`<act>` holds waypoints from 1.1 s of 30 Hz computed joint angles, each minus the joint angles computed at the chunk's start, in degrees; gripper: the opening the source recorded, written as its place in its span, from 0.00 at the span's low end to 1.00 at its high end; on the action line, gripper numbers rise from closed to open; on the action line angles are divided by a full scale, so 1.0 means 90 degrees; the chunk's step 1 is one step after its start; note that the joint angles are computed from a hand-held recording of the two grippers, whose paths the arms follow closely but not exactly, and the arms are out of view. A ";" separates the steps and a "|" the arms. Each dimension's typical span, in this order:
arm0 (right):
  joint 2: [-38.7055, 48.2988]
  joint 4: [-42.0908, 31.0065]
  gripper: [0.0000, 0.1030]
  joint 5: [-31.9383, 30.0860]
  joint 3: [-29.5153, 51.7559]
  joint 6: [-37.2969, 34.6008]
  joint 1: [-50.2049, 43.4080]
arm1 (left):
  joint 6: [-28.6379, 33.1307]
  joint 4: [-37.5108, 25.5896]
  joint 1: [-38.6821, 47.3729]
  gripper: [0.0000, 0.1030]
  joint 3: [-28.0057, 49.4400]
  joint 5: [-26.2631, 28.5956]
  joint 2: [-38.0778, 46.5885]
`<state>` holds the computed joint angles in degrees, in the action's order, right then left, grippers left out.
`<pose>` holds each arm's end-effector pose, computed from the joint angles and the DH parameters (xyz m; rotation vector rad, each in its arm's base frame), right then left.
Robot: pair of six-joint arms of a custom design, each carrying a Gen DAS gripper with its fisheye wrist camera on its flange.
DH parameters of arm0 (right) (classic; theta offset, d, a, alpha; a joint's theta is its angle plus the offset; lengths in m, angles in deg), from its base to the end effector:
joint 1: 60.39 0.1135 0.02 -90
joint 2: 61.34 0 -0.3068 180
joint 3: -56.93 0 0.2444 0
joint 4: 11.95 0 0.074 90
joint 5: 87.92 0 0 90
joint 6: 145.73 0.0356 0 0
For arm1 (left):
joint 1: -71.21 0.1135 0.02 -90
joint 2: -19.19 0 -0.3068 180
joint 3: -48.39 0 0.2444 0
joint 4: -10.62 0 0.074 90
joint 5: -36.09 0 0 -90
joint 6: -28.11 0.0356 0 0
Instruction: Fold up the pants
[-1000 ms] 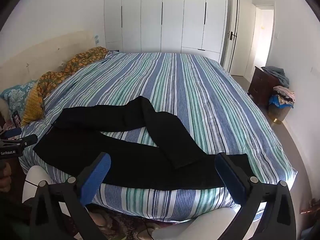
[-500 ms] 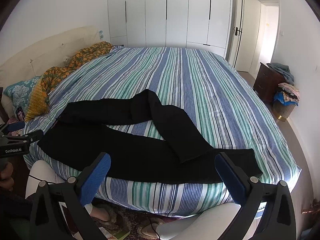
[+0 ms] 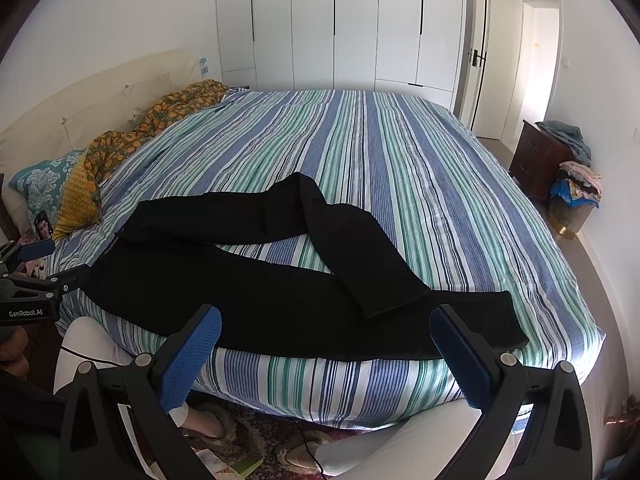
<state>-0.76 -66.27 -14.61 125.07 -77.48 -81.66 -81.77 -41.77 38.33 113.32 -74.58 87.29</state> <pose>0.1767 -0.0578 0.3341 -0.1458 2.3387 -0.0207 0.1834 -0.1036 0.2961 0.1397 2.4492 0.0629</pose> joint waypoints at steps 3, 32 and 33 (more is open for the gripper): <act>0.0010 -0.0010 1.00 0.0010 -0.0021 -0.0016 0.0037 | -0.0005 0.0000 -0.0029 1.00 -0.0008 0.0026 -0.0002; -0.0061 0.0059 1.00 0.0147 -0.0171 0.0062 0.0243 | -0.0033 -0.0070 -0.0291 1.00 0.0107 -0.0042 0.0126; -0.0058 0.0054 1.00 0.0162 -0.0171 0.0071 0.0256 | -0.0031 -0.0071 -0.0300 1.00 0.0109 -0.0048 0.0132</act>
